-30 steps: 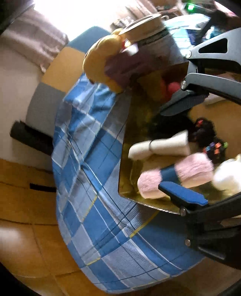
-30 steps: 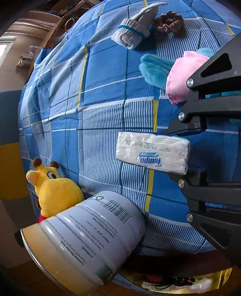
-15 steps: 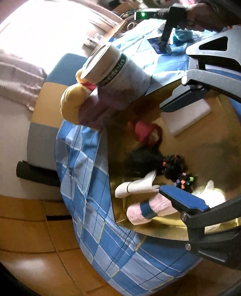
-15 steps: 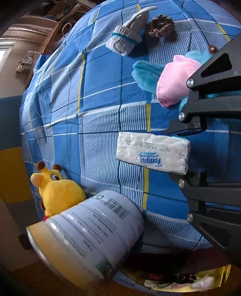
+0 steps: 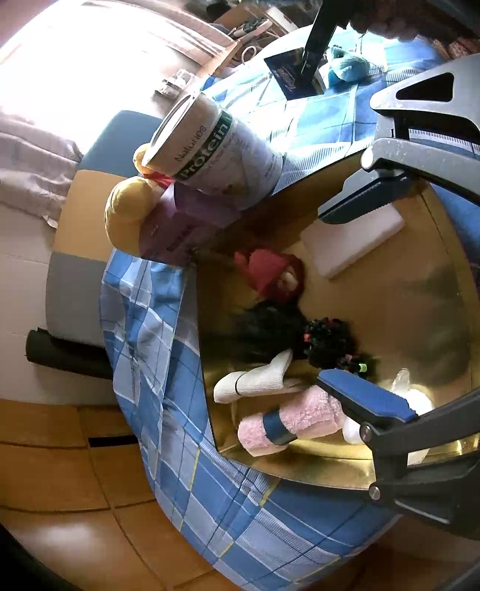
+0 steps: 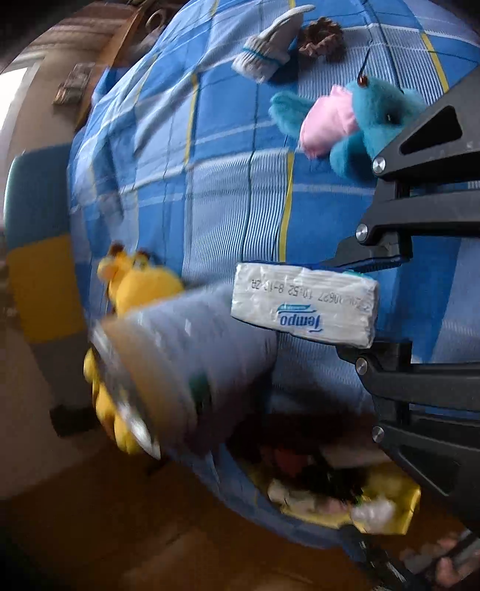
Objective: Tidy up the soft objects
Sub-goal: 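Carry the Tempo tissue pack into the gold tray and release it with the right gripper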
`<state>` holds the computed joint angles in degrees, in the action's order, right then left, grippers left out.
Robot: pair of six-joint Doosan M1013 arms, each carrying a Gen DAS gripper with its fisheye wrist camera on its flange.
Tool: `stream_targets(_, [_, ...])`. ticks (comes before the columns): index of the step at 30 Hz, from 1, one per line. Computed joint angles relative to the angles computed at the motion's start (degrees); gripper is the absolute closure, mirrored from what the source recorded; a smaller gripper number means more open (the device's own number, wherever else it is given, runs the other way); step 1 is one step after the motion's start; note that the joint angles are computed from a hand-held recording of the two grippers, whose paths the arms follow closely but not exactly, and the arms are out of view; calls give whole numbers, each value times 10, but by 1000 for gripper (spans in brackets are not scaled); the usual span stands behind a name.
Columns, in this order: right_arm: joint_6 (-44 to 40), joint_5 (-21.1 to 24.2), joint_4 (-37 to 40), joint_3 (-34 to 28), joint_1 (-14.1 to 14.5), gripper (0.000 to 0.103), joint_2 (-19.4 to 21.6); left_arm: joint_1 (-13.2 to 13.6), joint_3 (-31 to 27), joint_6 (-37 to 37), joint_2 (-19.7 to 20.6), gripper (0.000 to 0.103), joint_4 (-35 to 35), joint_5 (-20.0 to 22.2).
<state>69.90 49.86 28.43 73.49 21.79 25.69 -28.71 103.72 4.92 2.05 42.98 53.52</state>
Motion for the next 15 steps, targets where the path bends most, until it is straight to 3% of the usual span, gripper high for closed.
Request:
stream_targets(8, [-127,67,85,-11,26,79,-5,3,15,-33,-15,21,14,11])
stream_targets(15, [-151,117,85,-57,65,79,23,10,36,-74,-36,21,23,34])
